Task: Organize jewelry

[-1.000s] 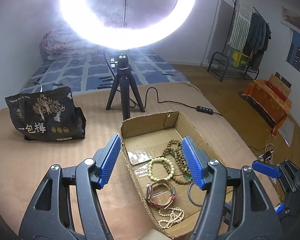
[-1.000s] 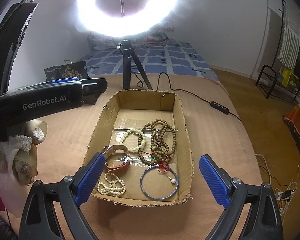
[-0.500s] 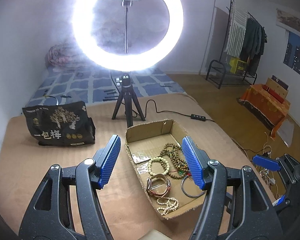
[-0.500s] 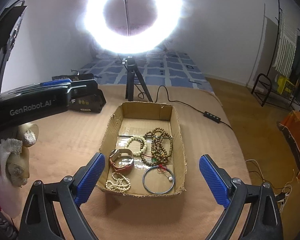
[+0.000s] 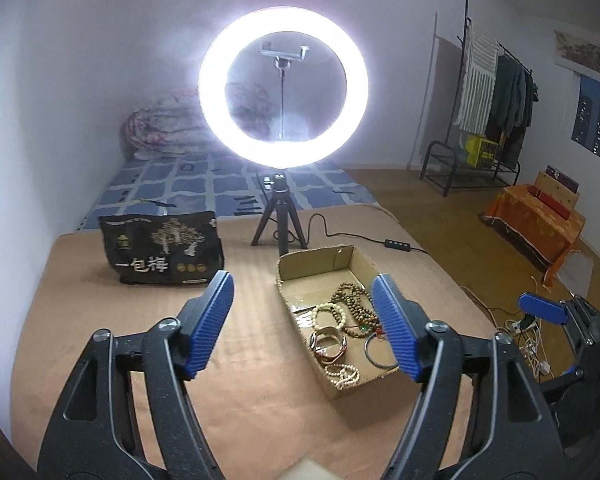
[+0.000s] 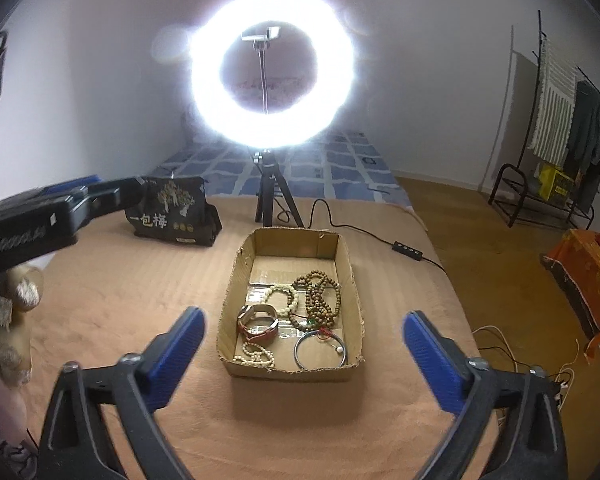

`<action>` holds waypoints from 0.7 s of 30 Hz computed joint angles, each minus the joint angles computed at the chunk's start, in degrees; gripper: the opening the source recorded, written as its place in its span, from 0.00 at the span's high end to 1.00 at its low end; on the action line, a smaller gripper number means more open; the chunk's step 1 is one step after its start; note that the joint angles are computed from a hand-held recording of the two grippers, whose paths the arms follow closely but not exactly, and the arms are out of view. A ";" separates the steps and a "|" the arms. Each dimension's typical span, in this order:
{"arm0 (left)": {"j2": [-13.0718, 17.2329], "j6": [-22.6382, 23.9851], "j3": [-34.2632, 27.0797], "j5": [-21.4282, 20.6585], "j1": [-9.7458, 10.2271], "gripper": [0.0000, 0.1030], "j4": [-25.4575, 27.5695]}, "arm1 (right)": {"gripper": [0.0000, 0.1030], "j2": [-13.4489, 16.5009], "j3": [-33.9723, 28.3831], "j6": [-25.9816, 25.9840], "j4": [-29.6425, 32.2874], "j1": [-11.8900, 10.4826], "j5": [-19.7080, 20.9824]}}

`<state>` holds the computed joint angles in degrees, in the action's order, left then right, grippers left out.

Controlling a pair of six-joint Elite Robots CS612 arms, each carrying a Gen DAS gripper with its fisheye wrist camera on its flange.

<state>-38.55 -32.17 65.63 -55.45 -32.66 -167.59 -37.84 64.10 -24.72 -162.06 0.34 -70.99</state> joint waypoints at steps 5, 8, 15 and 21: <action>-2.50 -1.48 4.83 2.53 -1.26 0.26 -0.40 | 0.00 -1.28 2.88 0.52 -2.40 -0.25 0.60; -3.63 -1.99 6.81 2.94 -1.83 0.20 0.41 | 0.00 -1.85 4.23 0.55 -3.73 -0.32 0.69; -5.39 -0.85 10.35 4.07 -2.95 0.20 -0.43 | 0.00 -2.32 5.89 1.61 -7.32 -0.43 1.02; -6.24 1.64 12.19 5.78 -3.80 0.08 -2.60 | 0.00 -2.40 6.34 3.13 -9.01 -0.59 2.63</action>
